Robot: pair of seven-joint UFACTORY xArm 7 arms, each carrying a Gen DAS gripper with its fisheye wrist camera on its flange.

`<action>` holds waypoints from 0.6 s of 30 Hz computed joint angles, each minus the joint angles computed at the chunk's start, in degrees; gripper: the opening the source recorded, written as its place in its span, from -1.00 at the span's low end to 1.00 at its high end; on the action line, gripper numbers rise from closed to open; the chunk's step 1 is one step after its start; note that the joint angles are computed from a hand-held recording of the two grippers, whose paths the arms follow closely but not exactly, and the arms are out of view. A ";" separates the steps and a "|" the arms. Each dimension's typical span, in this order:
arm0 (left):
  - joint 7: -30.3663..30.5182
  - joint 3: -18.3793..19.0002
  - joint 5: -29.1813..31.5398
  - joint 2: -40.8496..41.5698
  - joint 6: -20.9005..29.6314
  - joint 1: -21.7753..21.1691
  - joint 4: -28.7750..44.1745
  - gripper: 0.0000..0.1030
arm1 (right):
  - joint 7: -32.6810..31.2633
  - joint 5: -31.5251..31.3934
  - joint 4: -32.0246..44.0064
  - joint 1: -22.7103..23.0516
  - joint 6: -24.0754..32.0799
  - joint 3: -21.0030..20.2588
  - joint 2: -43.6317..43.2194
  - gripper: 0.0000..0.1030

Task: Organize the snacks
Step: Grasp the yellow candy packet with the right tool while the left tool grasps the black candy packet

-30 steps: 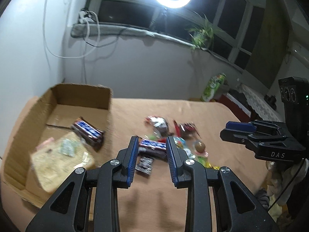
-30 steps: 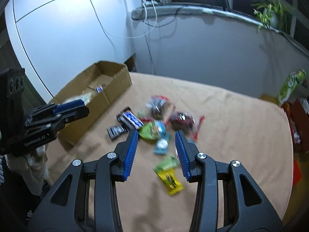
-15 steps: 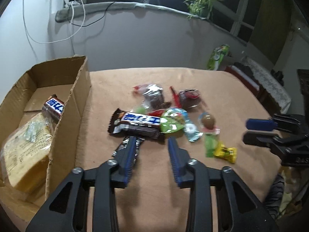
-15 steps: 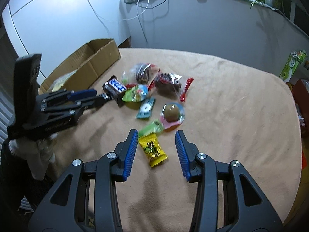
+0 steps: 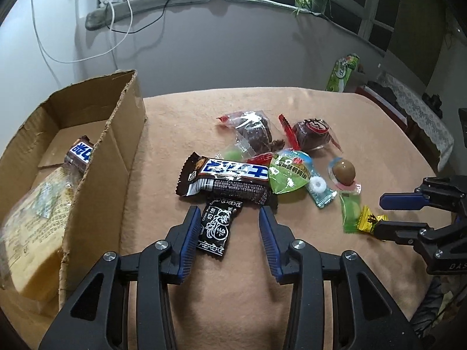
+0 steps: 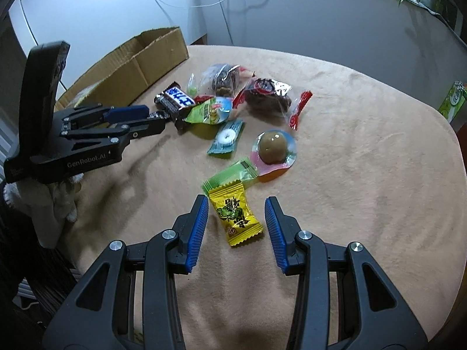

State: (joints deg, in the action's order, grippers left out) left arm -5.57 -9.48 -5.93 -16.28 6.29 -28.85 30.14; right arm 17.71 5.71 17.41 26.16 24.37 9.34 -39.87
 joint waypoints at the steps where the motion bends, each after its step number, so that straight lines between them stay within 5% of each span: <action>1: -0.19 -0.17 0.18 0.05 0.03 0.23 0.01 -0.22 | -0.16 0.00 0.08 0.17 -0.03 -0.04 0.33 -0.18; 6: -3.11 -2.82 3.79 0.79 -0.32 3.63 0.38 -0.22 | -0.62 -0.46 1.02 0.25 0.16 0.38 2.14 -0.18; 11: -1.81 -1.56 3.47 1.68 0.39 2.33 0.93 -0.23 | -1.05 -0.28 0.85 0.49 0.13 0.20 2.27 -0.18; 18: -3.42 -3.41 6.20 1.57 0.72 3.88 0.96 -0.50 | -0.79 -1.51 0.92 0.05 0.76 1.37 2.32 -0.18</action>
State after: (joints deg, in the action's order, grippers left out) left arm -8.98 -12.89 0.27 -14.70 7.00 -24.98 31.10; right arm 16.92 4.20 18.32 26.21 25.13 10.72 -37.56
